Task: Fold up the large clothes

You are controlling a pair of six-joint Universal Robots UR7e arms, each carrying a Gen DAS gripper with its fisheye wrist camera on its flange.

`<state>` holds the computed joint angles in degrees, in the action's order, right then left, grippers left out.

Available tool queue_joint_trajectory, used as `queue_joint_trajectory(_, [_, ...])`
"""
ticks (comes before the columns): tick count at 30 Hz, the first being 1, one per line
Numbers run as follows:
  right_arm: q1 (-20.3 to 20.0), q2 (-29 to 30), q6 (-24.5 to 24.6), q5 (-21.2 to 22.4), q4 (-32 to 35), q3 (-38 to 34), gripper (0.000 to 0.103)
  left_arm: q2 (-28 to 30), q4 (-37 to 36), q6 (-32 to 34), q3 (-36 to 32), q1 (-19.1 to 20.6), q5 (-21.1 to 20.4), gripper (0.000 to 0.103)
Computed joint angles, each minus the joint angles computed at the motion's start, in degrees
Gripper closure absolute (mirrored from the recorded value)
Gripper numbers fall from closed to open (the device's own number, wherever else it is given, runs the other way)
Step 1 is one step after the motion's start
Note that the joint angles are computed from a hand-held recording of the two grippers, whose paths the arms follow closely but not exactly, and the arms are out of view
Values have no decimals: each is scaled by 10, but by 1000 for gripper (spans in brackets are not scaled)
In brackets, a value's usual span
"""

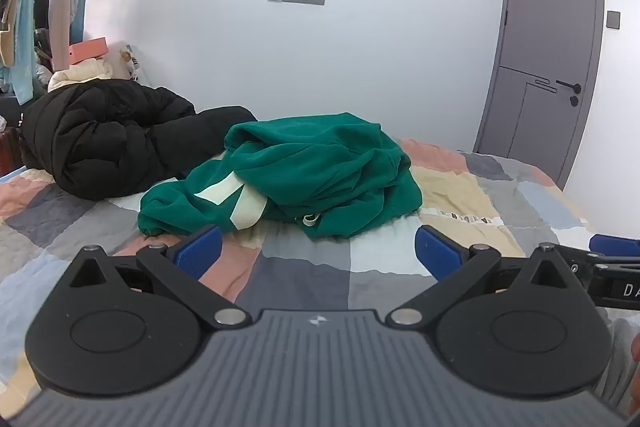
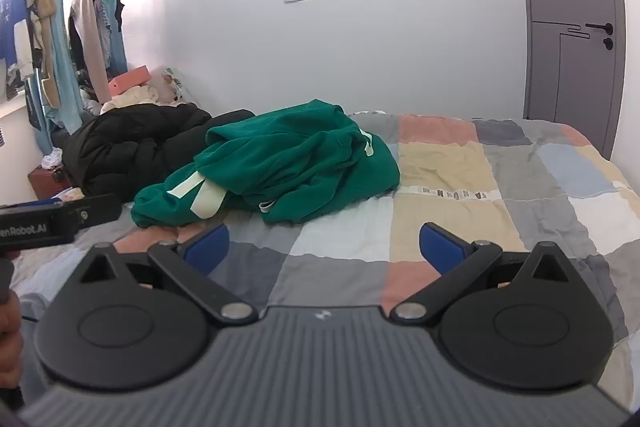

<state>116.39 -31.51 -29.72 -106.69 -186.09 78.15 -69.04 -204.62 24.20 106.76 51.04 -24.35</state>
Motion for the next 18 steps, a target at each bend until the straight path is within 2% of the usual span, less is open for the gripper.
queue_joint_trajectory(10, [-2,8,8,-7,10,-13,0,1,-2,5,-2,-3,3,0])
queue_joint_trajectory(18, [-5,5,19,-6,14,-8,0,-3,47,-38,-7,9,-5,0])
